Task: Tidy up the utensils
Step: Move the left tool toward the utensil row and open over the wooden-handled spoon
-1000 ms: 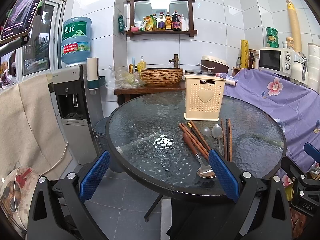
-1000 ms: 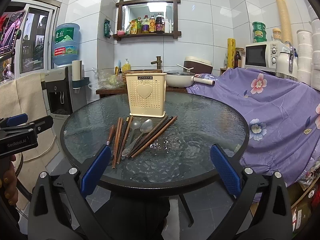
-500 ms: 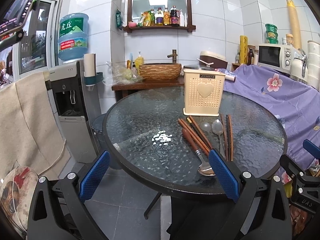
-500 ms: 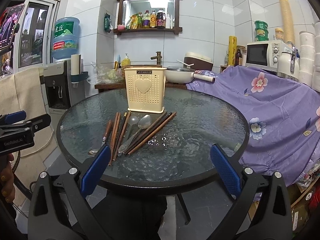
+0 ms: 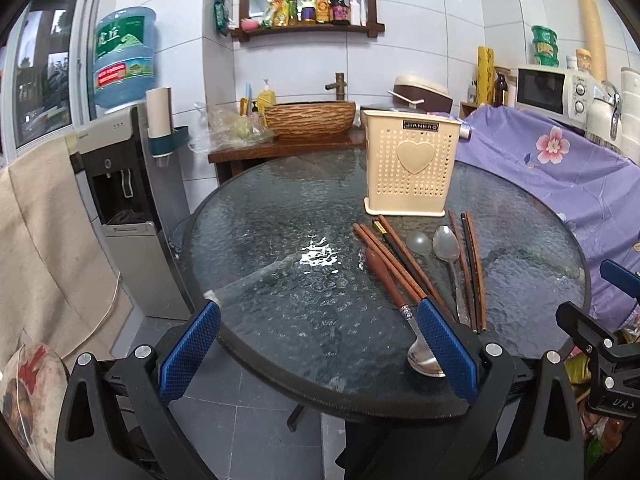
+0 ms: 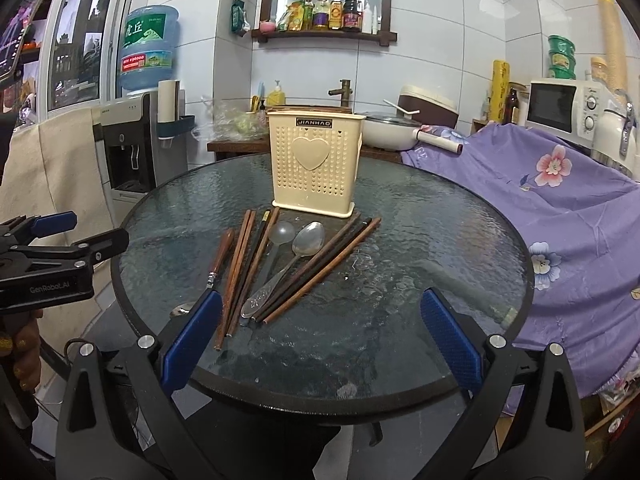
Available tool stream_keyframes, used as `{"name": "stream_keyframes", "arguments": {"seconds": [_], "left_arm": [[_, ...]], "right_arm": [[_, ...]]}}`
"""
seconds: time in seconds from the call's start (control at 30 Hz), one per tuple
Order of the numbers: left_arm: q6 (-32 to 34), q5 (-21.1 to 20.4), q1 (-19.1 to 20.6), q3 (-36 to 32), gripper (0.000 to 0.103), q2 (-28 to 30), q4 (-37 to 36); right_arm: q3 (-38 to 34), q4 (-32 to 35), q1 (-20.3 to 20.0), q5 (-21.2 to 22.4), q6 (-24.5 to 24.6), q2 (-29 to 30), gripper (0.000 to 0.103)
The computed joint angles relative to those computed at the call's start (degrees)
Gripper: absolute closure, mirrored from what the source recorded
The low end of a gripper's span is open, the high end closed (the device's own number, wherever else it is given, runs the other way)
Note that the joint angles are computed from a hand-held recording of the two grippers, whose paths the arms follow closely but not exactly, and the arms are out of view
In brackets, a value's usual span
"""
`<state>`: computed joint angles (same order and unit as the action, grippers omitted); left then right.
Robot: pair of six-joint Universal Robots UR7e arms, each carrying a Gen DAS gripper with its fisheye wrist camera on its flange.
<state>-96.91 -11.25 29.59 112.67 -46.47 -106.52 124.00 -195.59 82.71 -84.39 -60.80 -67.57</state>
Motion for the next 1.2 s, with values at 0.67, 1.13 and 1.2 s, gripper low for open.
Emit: {"name": "stream_keyframes", "arguments": {"seconds": [0.67,1.13,1.2], "left_arm": [[40.68,-8.60,9.03,-0.09,0.029,2.26,-42.98],[52.30,-14.63,12.97,-6.99,0.047,5.46,-47.22],[52.78,-14.85,13.31,-7.46,0.047,5.56,-46.99]], "right_arm": [[-18.12,17.77,3.22,-10.37,7.68,8.89,0.023],[-38.10,32.66,7.06,-20.29,17.92,20.18,0.065],[-40.47,33.96,7.45,-21.69,19.25,21.64,0.069]]}}
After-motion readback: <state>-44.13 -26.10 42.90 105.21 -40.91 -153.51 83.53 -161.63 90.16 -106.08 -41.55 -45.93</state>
